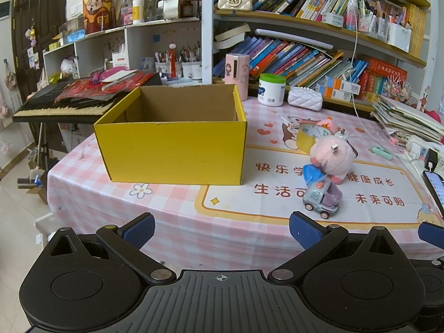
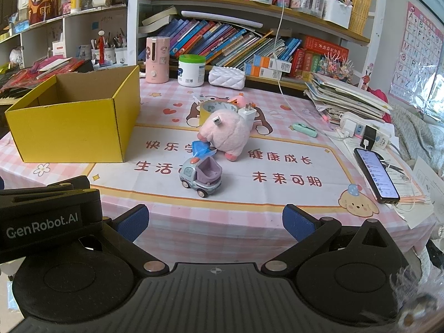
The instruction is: Organize objects
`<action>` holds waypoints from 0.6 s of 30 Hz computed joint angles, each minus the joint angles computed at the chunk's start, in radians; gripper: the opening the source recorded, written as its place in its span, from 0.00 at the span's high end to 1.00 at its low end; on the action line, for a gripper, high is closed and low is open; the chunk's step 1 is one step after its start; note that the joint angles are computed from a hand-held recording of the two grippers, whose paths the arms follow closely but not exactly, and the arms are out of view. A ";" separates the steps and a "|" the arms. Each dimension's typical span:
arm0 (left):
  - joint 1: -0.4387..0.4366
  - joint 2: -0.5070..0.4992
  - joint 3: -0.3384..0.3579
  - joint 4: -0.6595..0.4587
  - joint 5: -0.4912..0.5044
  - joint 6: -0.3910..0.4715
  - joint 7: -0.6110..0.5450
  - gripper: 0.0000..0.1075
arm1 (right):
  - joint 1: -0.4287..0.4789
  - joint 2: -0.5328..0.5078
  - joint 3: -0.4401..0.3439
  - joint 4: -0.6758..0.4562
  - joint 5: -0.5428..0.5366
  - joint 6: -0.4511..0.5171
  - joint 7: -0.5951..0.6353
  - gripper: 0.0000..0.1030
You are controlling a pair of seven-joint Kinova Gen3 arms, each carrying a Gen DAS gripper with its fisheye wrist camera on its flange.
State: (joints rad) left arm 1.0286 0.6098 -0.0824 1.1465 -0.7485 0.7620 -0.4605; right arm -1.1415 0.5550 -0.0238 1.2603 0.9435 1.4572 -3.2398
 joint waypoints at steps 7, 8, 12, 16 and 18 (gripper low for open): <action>-0.009 -0.007 0.004 0.012 0.001 -0.020 -0.004 0.04 | -0.007 0.013 0.004 -0.024 0.000 0.014 0.005 0.00; -0.011 -0.007 0.005 0.010 0.003 -0.022 -0.008 0.04 | -0.007 0.013 0.005 -0.021 -0.001 0.013 0.002 0.00; -0.011 -0.002 0.001 0.005 0.002 -0.032 -0.019 0.04 | 0.004 0.001 0.004 0.009 0.001 -0.010 -0.010 0.00; -0.014 0.016 0.001 -0.022 0.010 -0.027 -0.036 0.04 | 0.019 -0.014 0.000 0.037 0.007 -0.031 -0.014 0.00; -0.015 0.032 0.001 -0.053 0.022 -0.009 -0.047 0.04 | 0.032 -0.021 -0.002 0.049 0.006 -0.043 -0.013 0.00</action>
